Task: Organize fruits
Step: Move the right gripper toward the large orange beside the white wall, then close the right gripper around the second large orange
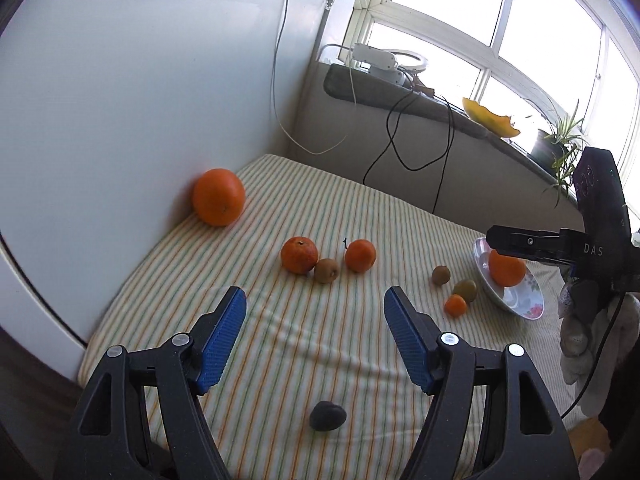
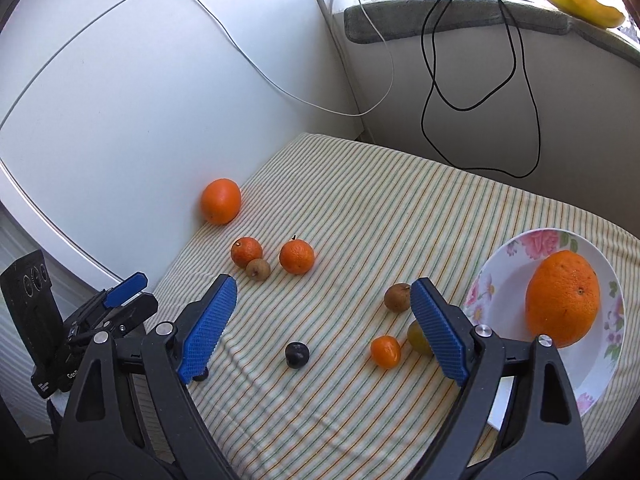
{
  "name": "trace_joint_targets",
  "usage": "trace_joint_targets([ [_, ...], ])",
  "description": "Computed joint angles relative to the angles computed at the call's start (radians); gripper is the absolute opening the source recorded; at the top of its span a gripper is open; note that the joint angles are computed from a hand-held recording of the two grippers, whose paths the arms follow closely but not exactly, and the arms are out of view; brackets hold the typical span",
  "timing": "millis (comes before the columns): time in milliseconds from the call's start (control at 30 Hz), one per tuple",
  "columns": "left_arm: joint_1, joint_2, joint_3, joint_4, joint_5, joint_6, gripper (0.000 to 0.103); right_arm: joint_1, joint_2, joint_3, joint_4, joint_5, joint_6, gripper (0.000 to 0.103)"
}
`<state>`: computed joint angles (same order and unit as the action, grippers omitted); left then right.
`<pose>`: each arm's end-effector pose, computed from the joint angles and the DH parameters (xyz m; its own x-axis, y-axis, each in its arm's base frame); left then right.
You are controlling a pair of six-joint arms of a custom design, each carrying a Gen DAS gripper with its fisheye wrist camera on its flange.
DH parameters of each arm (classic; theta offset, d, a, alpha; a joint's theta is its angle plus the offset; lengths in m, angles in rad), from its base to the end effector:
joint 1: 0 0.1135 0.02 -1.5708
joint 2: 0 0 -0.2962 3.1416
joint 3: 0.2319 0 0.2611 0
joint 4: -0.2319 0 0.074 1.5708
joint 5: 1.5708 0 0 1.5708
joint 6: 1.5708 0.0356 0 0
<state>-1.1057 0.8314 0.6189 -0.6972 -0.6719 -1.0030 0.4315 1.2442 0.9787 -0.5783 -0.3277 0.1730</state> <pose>0.0844 -0.1188 0.2570 -0.6356 -0.2045 -0.7444 -0.0145 0.9672 -0.2534 0.2291 0.1181 0.3048 -0.7702 -0.1752 -0.6133 -0.4646 0.8128 0.3513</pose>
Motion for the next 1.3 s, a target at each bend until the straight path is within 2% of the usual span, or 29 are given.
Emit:
trace_joint_targets([
  [100, -0.105, -0.008, -0.019, -0.085, -0.042, -0.125, 0.071, 0.033, -0.007, -0.028, 0.019, 0.008, 0.001, 0.091],
  [200, -0.129, -0.022, -0.048, -0.105, -0.029, -0.176, 0.071, 0.081, -0.017, -0.056, 0.036, 0.047, 0.000, 0.091],
  [467, -0.112, -0.064, -0.095, -0.122, -0.035, -0.213, 0.071, 0.139, 0.038, -0.030, 0.043, 0.069, -0.006, 0.091],
  [567, -0.047, -0.084, -0.109, -0.099, -0.025, -0.147, 0.071, 0.149, 0.095, 0.021, 0.037, 0.056, -0.008, 0.091],
  [800, 0.232, -0.141, -0.152, 0.065, 0.105, 0.114, 0.071, 0.161, 0.294, 0.225, 0.007, -0.015, 0.010, 0.091],
  [967, 0.426, -0.087, -0.167, 0.217, 0.240, 0.273, 0.071, 0.181, 0.473, 0.411, -0.030, -0.108, 0.043, 0.091],
  [1300, 0.732, 0.120, -0.121, 0.431, 0.483, 0.489, 0.071, 0.214, 0.812, 0.774, -0.105, -0.215, 0.166, 0.091],
])
